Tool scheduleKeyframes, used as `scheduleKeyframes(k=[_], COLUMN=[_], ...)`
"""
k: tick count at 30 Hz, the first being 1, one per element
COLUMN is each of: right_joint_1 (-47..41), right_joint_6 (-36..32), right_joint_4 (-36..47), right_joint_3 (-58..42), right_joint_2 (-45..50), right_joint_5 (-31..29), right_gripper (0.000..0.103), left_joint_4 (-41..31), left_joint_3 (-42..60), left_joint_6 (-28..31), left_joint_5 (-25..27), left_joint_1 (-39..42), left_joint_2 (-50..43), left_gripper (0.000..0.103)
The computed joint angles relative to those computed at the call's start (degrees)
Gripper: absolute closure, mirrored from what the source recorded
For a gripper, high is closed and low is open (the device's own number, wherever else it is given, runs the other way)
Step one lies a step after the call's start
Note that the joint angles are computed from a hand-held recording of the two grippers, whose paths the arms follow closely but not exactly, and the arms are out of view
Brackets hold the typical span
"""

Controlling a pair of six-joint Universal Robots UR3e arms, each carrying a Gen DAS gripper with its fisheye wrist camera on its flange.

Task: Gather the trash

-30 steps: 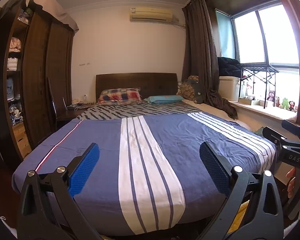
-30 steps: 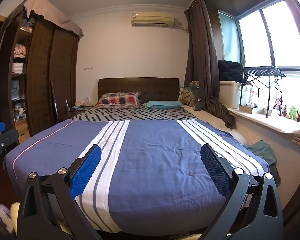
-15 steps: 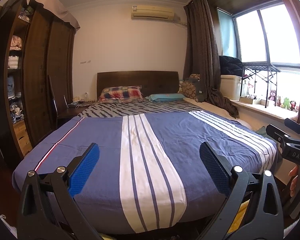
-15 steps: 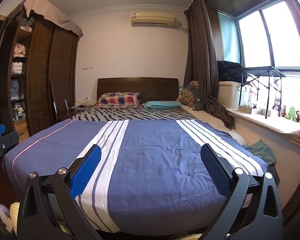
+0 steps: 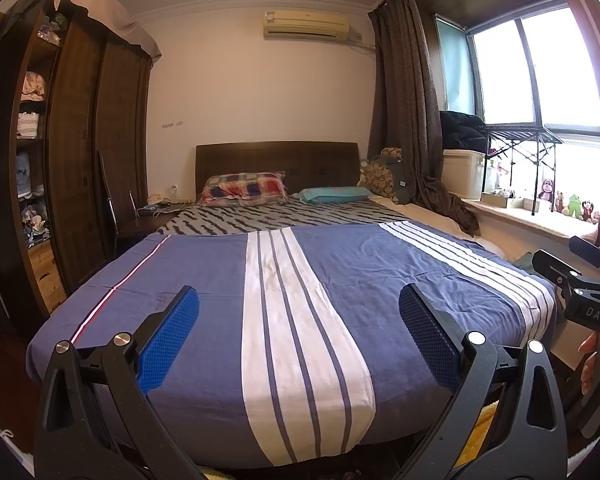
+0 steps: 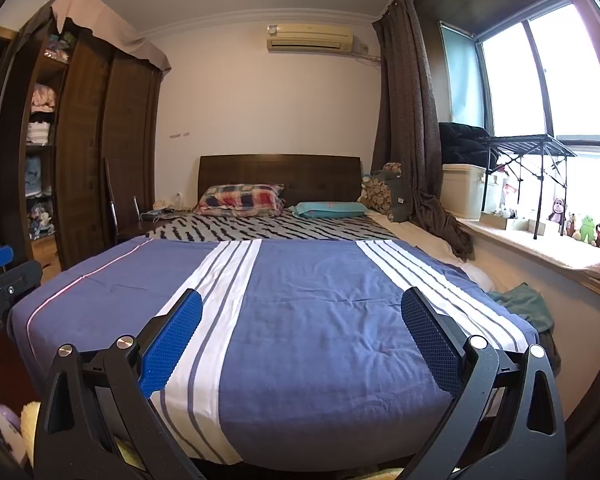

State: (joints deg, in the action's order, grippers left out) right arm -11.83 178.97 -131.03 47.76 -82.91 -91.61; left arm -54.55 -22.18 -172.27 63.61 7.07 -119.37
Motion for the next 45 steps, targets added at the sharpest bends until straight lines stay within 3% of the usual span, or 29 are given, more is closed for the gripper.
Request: scheduleKeyframes(k=[41,45], right_joint_1=[1.77,1.59], right_joint_6=[0.26,0.22], right_joint_4=[0.93,1.18], right_joint_3=[-1.98,-1.93], right_joint_2=[1.50,1.61], right_joint_5=[-2.53,-2.43], right_gripper=[0.003,0.003], left_joint_4=[-1.46,-7.96], left_joint_3=[2.40,11.94], left_joint_6=[0.15,-0.21], left_joint_5=[-0.92,-0.58], left_joint_1=[0.90,0.75], left_joint_2=[-1.13,-5.71], left_gripper=[0.008,0.008])
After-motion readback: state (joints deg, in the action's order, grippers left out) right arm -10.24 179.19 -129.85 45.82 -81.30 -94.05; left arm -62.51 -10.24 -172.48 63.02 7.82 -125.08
